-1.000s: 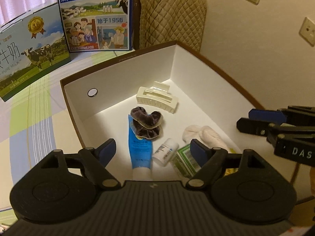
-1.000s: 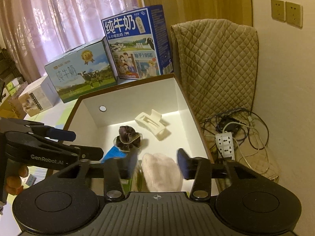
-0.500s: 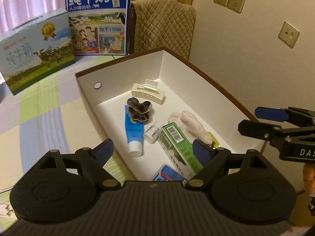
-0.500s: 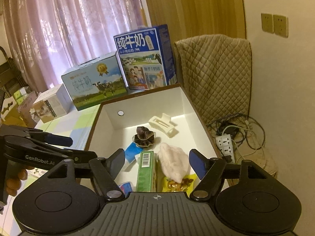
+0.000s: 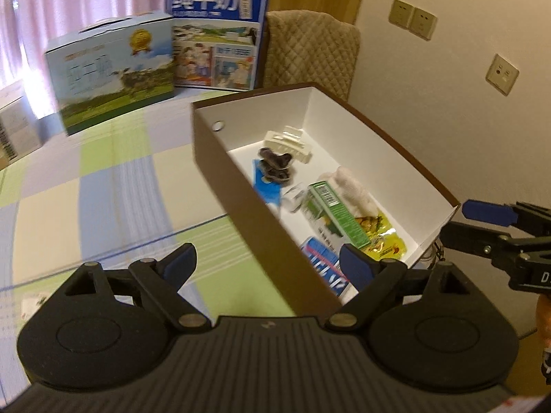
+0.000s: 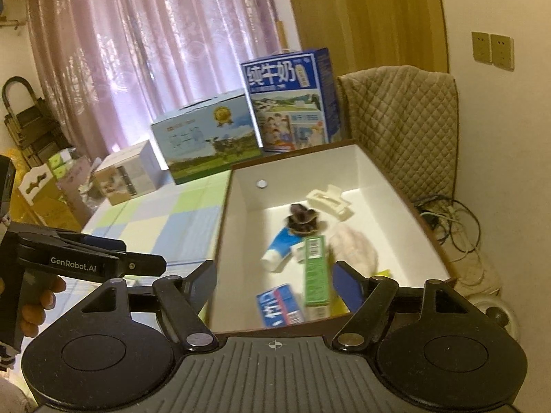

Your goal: Organize objects

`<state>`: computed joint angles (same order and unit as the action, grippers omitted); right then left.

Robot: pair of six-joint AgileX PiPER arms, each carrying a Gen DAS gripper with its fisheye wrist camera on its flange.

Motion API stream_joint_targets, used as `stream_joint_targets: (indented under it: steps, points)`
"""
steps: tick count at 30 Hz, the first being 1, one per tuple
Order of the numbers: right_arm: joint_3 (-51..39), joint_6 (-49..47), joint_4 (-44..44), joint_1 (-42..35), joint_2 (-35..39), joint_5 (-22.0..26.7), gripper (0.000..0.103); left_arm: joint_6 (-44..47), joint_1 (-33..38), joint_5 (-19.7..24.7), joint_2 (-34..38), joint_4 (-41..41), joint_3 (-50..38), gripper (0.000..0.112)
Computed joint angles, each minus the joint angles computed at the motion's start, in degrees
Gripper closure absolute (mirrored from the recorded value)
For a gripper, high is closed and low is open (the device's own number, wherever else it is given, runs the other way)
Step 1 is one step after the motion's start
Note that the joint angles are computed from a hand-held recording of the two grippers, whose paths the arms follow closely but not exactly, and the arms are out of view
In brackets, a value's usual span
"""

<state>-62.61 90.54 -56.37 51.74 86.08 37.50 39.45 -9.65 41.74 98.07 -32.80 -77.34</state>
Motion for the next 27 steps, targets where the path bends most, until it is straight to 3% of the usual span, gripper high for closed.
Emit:
stream_joint_targets:
  steps: [5,14,27]
  points:
    - [-3.01,2.13,-0.55,3.51,3.16,0.38,0.031,4.06,4.81,-2.76,-5.02,-2.64,6.30,0.023]
    - [-9.35,1.70,1.20,6.84,10.24,-0.45,0.031,10.08,13.28,-2.80,-11.98,-5.63,13.99,0.022]
    - [-18.88,-3.81,6.02,8.62,21.04,-2.39,0.031,14.16,23.75,-2.45,-14.48,-5.57,19.18,0.022]
